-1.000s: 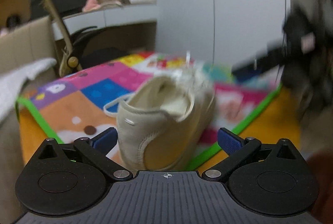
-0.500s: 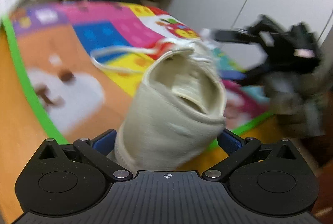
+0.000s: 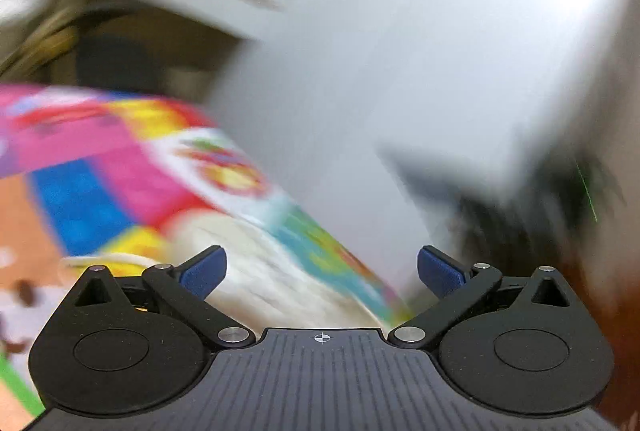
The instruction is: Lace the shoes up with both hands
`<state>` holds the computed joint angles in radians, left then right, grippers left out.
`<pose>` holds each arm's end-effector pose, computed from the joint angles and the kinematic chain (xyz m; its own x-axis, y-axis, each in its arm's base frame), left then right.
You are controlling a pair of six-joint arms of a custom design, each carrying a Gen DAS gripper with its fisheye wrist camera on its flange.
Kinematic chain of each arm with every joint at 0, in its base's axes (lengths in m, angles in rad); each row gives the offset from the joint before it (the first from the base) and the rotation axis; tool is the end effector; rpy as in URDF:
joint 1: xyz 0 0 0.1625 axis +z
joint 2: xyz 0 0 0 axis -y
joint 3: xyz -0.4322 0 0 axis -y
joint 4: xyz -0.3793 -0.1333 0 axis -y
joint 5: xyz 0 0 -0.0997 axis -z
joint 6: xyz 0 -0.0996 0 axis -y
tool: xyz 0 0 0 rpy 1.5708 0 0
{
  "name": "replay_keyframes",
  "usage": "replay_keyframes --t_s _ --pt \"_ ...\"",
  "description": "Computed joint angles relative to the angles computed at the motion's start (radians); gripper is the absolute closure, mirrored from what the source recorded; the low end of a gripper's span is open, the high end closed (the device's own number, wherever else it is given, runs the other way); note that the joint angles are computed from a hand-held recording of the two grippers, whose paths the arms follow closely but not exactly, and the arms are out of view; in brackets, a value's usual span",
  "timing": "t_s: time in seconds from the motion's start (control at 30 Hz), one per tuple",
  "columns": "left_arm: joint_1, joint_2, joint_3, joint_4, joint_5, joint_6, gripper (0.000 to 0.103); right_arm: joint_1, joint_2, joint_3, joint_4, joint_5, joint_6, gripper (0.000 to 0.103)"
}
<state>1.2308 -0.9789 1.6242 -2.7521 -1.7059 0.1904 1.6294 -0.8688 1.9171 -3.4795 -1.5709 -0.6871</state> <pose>-0.1138 -0.6813 0.2591 -0.8405 0.5415 0.0171 0.4540 0.7211 -0.5234 0.1687 -0.6001 0.1744 -0.7475 -0.4582 0.4809 -0.6627 0.4662 -0.5860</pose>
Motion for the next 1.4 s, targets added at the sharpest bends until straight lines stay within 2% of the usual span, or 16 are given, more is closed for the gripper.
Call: replay_keyframes --t_s 0.1,0.2,0.27,0.37,0.43,0.5,0.6,0.73,0.9,0.97,1.0,1.07,1.1,1.13,1.23,1.4 --pt "0.026 0.112 -0.201 0.111 0.033 -0.158 0.000 -0.046 -0.023 0.162 -0.042 -0.003 0.123 0.000" --pt "0.011 0.215 -0.354 0.261 0.090 -0.123 0.000 -0.075 0.005 0.212 -0.071 0.053 0.246 0.000" --pt "-0.008 0.270 -0.427 0.351 0.160 -0.075 0.000 -0.055 0.057 0.214 -0.149 0.020 0.242 0.000" --pt "-0.027 0.311 -0.465 0.438 0.236 -0.043 0.000 -0.009 0.145 0.151 -0.214 -0.113 0.210 0.000" --pt "-0.027 0.316 -0.450 0.446 0.235 -0.056 0.000 -0.011 0.164 0.127 -0.211 -0.125 0.202 0.002" --pt "-0.028 0.309 -0.419 0.407 0.243 -0.044 0.000 -0.023 0.162 0.119 -0.190 -0.103 0.189 0.016" --pt "0.001 0.297 -0.390 0.360 0.160 -0.086 0.000 -0.013 0.114 0.115 -0.097 -0.110 0.137 0.017" --pt "0.045 0.266 -0.345 0.305 0.031 -0.175 0.000 -0.008 0.035 0.101 0.051 -0.131 -0.009 0.024" --pt "0.071 0.126 -0.153 0.120 -0.128 -0.205 0.000 0.043 0.006 -0.027 0.184 -0.265 -0.273 0.032" --pt "0.086 0.067 -0.062 0.029 -0.177 -0.220 0.000 0.061 0.040 -0.074 0.088 -0.286 -0.463 0.037" --pt "0.100 0.037 -0.017 -0.006 -0.223 -0.240 0.000 0.068 0.057 -0.099 0.031 -0.281 -0.525 0.054" --pt "0.119 -0.020 0.069 -0.089 -0.282 -0.270 0.000 0.079 0.088 -0.159 -0.070 -0.258 -0.573 0.036" --pt "0.116 -0.051 0.108 -0.126 -0.256 -0.260 0.000 0.081 0.095 -0.189 -0.099 -0.235 -0.542 0.013" --pt "0.100 -0.080 0.140 -0.150 -0.188 -0.238 0.000 0.073 0.092 -0.209 -0.110 -0.201 -0.469 0.001" --pt "0.053 -0.139 0.180 -0.147 0.006 -0.215 0.000 0.031 0.056 -0.239 -0.017 -0.132 -0.155 0.001" --pt "0.050 -0.063 0.054 -0.062 0.035 -0.281 0.000 -0.076 0.031 -0.179 0.032 -0.078 0.311 0.001"
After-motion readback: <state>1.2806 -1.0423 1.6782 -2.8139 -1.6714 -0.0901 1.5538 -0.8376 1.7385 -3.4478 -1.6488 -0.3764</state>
